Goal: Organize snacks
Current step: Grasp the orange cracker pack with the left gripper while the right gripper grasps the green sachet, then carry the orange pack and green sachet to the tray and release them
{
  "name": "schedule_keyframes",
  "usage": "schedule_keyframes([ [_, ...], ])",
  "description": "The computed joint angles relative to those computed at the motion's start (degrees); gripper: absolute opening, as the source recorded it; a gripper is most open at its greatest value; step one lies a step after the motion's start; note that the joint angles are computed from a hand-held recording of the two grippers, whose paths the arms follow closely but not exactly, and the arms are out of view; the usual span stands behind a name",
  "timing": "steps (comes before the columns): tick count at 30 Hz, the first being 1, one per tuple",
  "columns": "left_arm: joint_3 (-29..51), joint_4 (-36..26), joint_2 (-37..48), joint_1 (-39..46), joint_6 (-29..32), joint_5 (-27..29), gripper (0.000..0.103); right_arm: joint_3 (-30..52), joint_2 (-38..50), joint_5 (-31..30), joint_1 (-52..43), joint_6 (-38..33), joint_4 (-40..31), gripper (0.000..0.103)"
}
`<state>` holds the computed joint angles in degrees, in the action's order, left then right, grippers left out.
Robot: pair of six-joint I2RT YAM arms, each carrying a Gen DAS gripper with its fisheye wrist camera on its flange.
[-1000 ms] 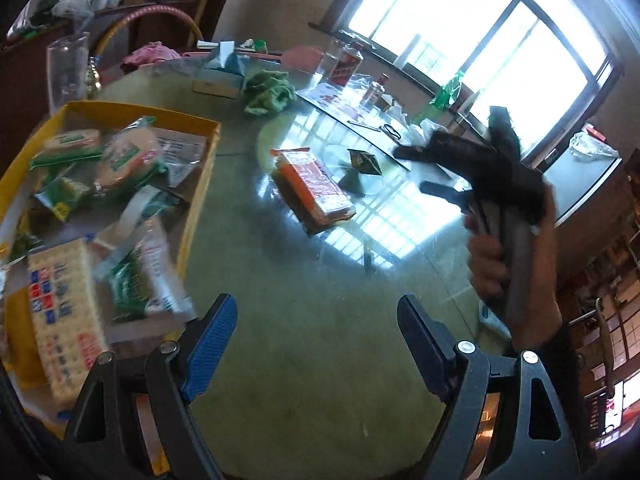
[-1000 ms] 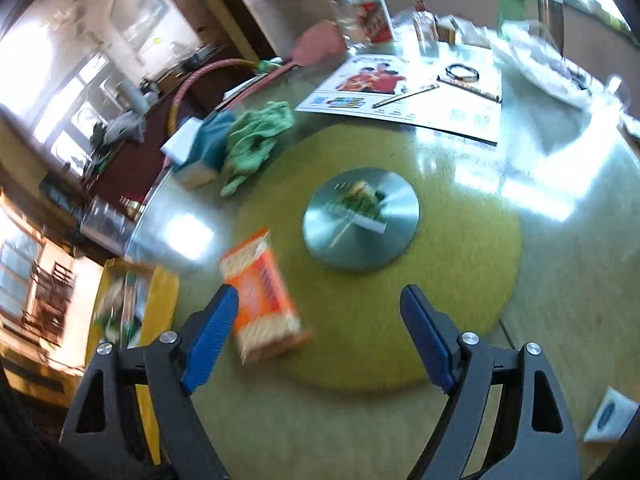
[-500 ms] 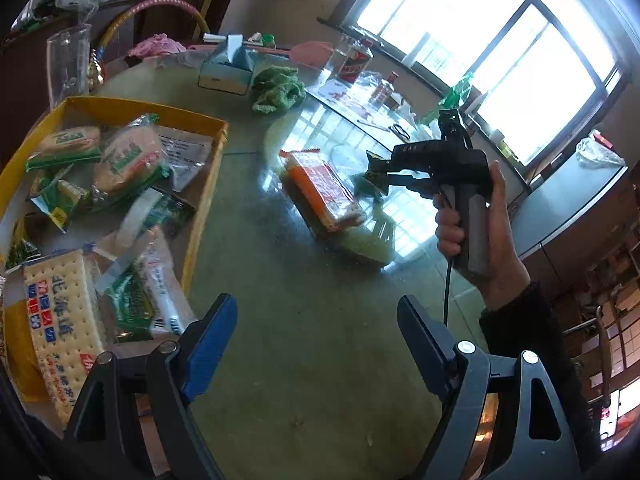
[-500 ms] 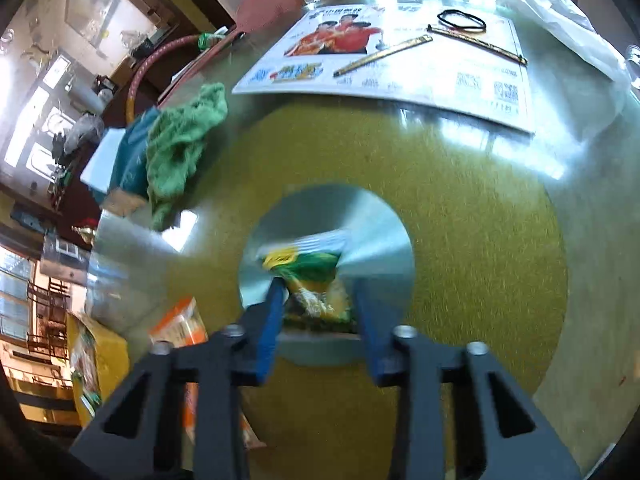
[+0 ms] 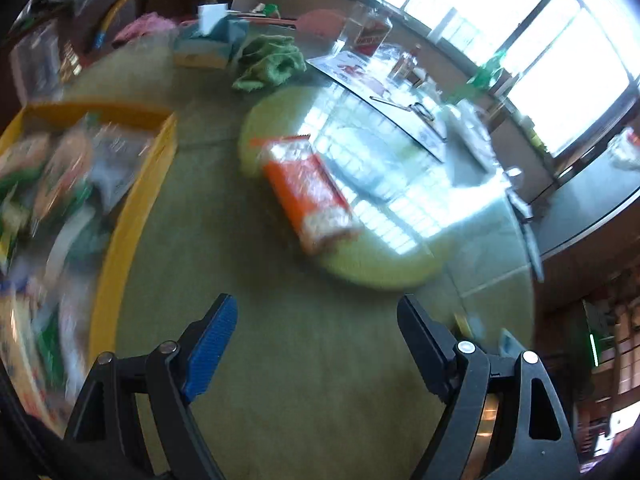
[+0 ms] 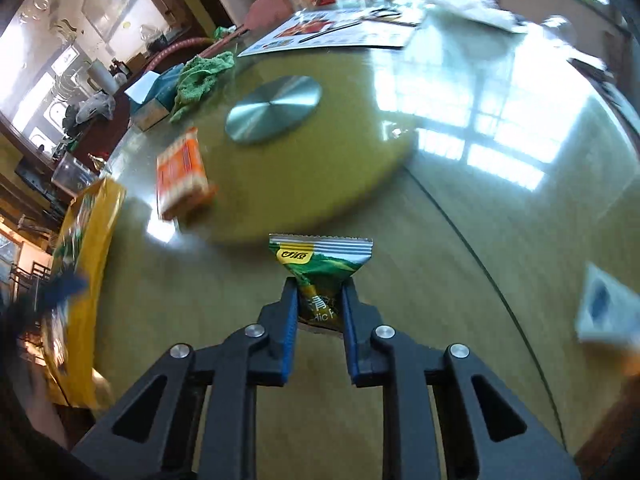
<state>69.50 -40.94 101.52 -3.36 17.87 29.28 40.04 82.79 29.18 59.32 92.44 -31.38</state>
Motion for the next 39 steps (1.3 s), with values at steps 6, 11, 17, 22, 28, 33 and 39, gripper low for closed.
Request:
schedule_keyframes([
  [6,15.3,2.1,15.5,-8.6,-15.3,-10.3,0.082,1.9,3.0,6.6,15.4,20.5,-9.0,0.021],
  [11,17.8,5.4,18.8,-14.3,-16.6,-20.7,0.079,2.6,4.4,7.8,16.6,21.7,-9.6,0.021],
  [17,6.6,13.6,12.4,-14.8,-11.9,-24.2,0.059,5.6,8.1,8.2,15.8,17.5,-9.4,0.021],
  [22,-9.6,15.4,-0.7,-11.3,-2.1,-20.4,0.056,5.9,9.1,9.2,16.2,16.6,-7.7,0.021],
  [28,-29.2,25.8,-15.3,-6.5,7.6,-16.7,0.058,6.5,9.9,9.8,17.4,17.0,-5.3,0.021],
  [33,-28.9,20.9,-16.1,-1.6,14.6,-9.6,0.055,8.1,11.1,10.9,18.3,17.5,-4.3,0.021],
  [39,-23.8,-0.1,-19.7,15.1,31.2,7.0,0.054,14.0,13.0,12.6,19.4,15.7,-5.9,0.021],
])
